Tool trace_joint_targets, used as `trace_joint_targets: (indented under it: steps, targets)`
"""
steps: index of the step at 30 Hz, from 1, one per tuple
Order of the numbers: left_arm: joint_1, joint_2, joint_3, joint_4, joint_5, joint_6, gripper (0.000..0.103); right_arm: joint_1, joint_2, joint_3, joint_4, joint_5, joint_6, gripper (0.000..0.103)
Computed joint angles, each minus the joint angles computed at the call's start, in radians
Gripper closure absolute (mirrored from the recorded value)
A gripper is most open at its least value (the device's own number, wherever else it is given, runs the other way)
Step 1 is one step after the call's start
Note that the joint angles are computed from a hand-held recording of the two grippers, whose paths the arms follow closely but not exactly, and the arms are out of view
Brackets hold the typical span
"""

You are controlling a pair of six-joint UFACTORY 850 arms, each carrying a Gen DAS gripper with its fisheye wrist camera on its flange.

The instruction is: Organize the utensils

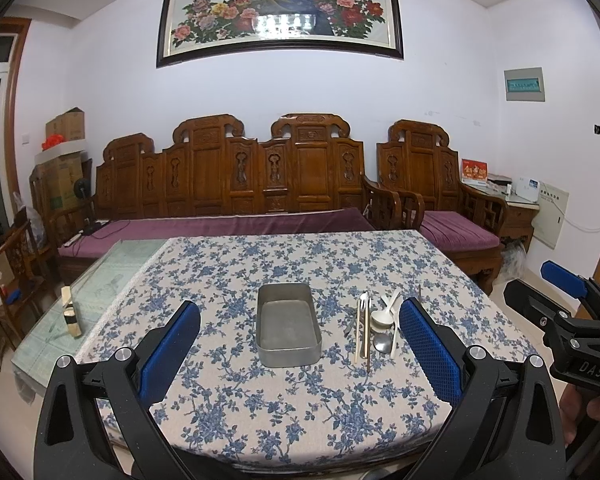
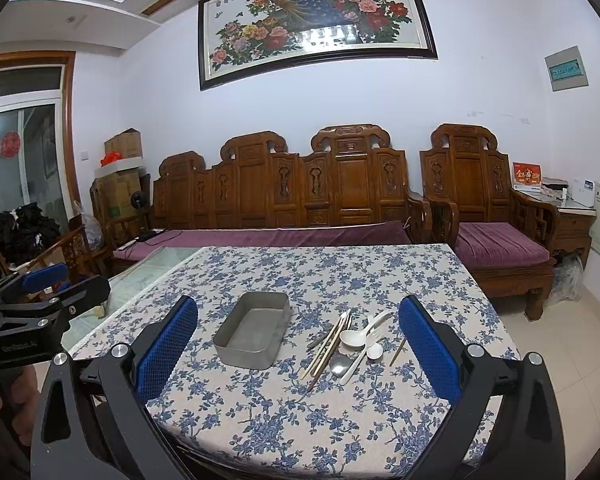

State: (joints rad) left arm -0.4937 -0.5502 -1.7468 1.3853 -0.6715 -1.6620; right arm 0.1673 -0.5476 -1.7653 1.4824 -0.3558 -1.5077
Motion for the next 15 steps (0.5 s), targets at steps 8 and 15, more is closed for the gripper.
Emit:
trace_joint_targets:
  steps: [8, 15]
  targets:
    - [0.01, -0.011, -0.005, -0.024, 0.015, 0.016, 0.006, 0.002, -0.002, -0.022, -0.088, -0.007, 0.094, 0.002]
    - [0.035, -0.054, -0.038, -0.076, 0.054, 0.068, 0.006, -0.003, -0.06, -0.081, -0.175, -0.034, 0.158, 0.004]
